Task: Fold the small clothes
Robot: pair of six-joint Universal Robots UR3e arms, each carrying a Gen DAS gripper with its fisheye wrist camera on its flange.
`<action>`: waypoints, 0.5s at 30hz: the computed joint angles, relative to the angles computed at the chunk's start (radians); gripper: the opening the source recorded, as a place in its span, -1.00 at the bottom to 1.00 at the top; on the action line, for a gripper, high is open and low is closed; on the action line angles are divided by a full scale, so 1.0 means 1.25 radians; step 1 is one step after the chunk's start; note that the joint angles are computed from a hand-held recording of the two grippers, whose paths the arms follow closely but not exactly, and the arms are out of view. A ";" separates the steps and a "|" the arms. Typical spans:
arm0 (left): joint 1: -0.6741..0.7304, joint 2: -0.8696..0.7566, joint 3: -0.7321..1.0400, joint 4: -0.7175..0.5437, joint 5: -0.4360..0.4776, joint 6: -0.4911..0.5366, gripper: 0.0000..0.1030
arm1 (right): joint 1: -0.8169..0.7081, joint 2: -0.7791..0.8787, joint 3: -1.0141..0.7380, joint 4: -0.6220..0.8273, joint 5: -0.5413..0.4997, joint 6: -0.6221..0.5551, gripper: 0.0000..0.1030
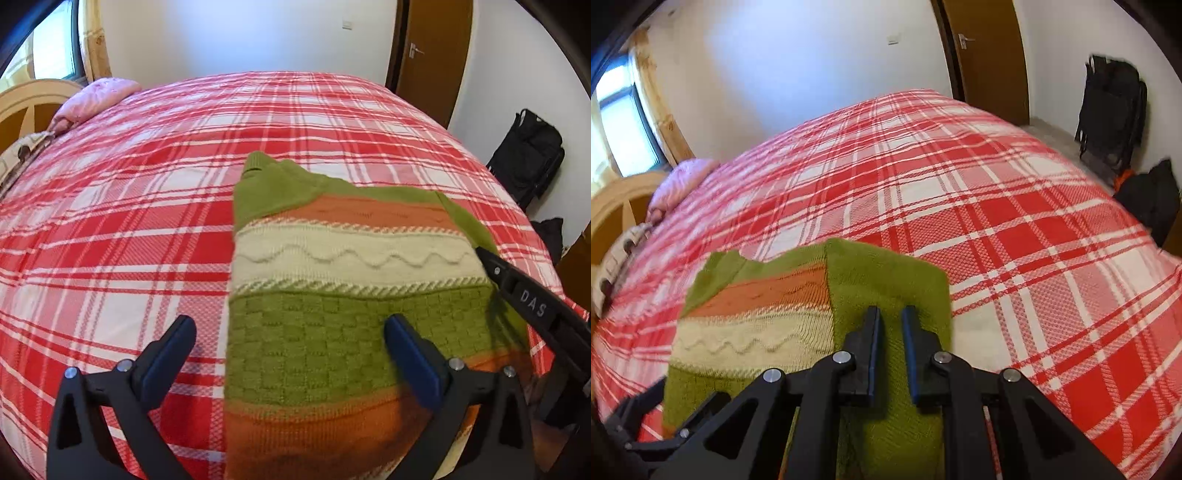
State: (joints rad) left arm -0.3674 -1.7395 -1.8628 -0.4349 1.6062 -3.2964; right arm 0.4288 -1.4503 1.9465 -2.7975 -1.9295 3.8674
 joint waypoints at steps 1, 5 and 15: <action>-0.002 -0.002 0.005 -0.004 0.000 -0.001 1.00 | -0.021 -0.008 0.021 -0.026 0.026 0.001 -0.75; -0.007 -0.009 0.005 0.010 0.005 0.001 1.00 | -0.014 -0.001 0.012 -0.027 0.020 0.021 -0.75; 0.030 0.004 -0.035 0.038 -0.059 -0.013 1.00 | -0.052 -0.119 0.170 -0.143 0.132 0.069 -0.74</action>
